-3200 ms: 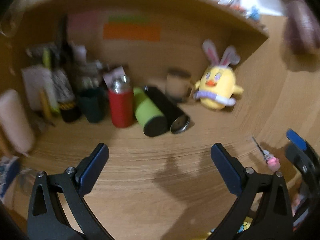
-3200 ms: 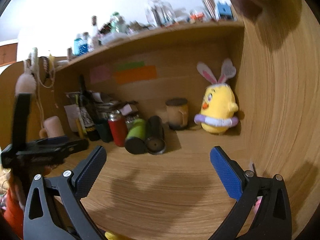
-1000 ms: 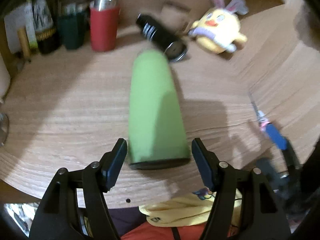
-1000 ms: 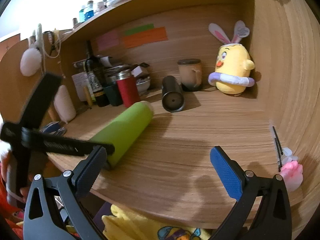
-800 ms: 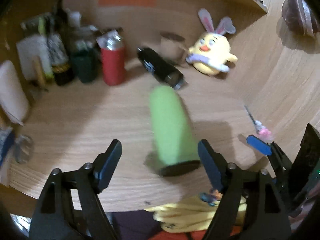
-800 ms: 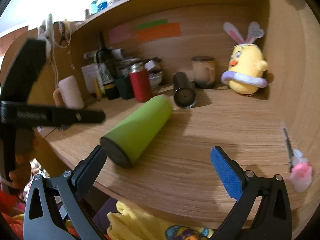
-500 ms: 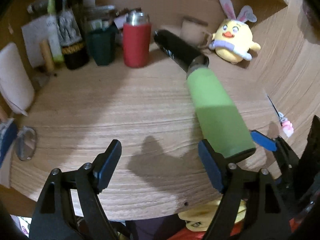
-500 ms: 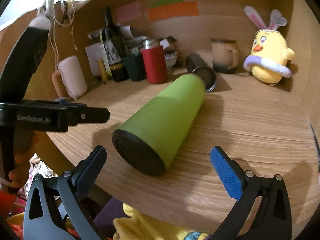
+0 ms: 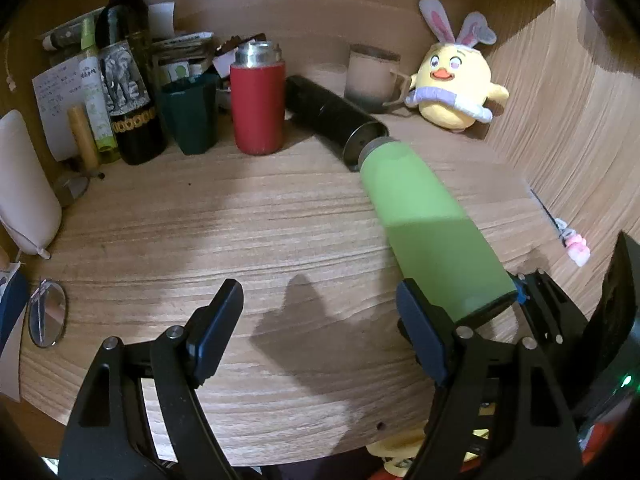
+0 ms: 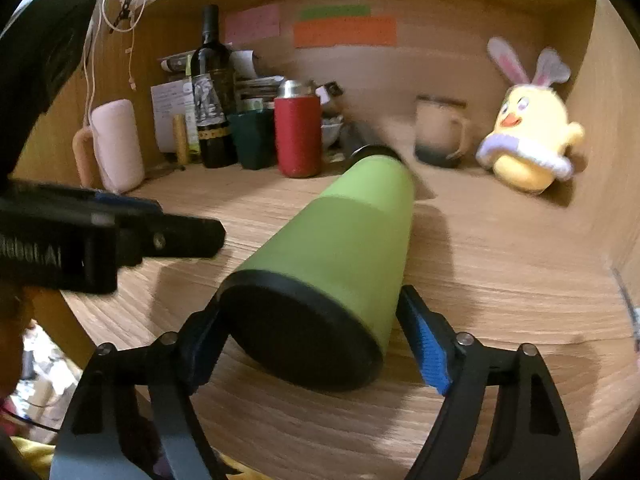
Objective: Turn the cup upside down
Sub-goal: 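Close the right gripper on the black-lidded end of the green tumbler, then lift the green tumbler with the right gripper and rotate it lid-up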
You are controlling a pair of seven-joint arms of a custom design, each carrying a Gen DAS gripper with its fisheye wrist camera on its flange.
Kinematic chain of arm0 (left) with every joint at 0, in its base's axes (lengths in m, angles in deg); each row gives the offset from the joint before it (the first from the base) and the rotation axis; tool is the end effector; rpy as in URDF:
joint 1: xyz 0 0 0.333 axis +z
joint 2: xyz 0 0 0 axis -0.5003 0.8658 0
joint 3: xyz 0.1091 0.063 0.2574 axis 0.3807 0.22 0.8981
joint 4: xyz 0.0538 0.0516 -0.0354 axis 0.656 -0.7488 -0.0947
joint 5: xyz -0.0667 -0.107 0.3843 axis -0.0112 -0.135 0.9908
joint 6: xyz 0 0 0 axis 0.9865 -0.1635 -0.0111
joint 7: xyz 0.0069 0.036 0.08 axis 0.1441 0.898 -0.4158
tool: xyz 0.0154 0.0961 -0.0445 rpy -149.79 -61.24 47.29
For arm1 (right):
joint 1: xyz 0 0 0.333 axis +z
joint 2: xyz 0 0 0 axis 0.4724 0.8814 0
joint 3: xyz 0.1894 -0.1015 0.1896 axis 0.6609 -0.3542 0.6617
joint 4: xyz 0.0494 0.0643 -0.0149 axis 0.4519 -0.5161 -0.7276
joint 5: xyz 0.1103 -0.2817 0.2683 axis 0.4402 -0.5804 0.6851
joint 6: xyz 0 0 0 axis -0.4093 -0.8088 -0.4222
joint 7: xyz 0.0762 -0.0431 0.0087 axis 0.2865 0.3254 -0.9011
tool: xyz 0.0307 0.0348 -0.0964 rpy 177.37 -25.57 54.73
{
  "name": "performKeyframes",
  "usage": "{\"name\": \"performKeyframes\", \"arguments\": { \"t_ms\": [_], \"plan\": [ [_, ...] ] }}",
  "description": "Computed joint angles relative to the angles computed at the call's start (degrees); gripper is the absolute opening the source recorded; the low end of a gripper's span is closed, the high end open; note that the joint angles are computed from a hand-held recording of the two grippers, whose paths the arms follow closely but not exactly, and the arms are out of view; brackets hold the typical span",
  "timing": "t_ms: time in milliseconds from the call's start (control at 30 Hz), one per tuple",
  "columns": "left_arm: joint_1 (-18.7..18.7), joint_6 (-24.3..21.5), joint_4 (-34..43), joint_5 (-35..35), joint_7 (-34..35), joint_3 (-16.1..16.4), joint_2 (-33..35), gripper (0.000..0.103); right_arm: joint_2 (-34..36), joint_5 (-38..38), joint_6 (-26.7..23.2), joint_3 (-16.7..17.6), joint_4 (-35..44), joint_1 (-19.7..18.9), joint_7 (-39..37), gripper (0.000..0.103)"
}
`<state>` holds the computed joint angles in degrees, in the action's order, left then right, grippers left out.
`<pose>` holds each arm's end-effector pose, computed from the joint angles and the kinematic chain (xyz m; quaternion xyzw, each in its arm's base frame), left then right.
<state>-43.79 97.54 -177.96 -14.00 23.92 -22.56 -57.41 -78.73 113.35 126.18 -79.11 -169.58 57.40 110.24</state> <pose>0.4047 -0.1992 0.4904 -0.6960 0.6116 -0.2895 0.2402 0.4140 0.1335 0.4613 -0.7849 0.4094 -0.2191 0.4101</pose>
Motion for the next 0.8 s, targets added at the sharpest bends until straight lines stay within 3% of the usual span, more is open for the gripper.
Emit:
{"name": "performKeyframes", "arguments": {
  "t_ms": [200,500,600,800],
  "plan": [
    [-0.26,1.26,-0.25,0.17,0.1,-0.14,-0.58,0.079,-2.1,1.02,4.36,-1.81,-1.79,1.6,-1.75,0.067],
    [-1.13,4.59,0.54,1.44,0.47,-1.1,-2.34,0.079,-10.27,3.11,7.35,-10.53,-3.63,9.3,-7.89,0.064],
    [-2.52,6.61,0.58,1.06,1.75,-0.03,-3.25,0.079,-11.94,2.37,6.85,-10.67,-3.85,9.39,-8.14,0.064],
    [-2.09,9.71,1.94,2.78,2.35,-0.98,-4.75,0.079,-13.06,1.32,1.47,-9.54,-1.95,6.61,-7.2,0.064]
  ]
}}
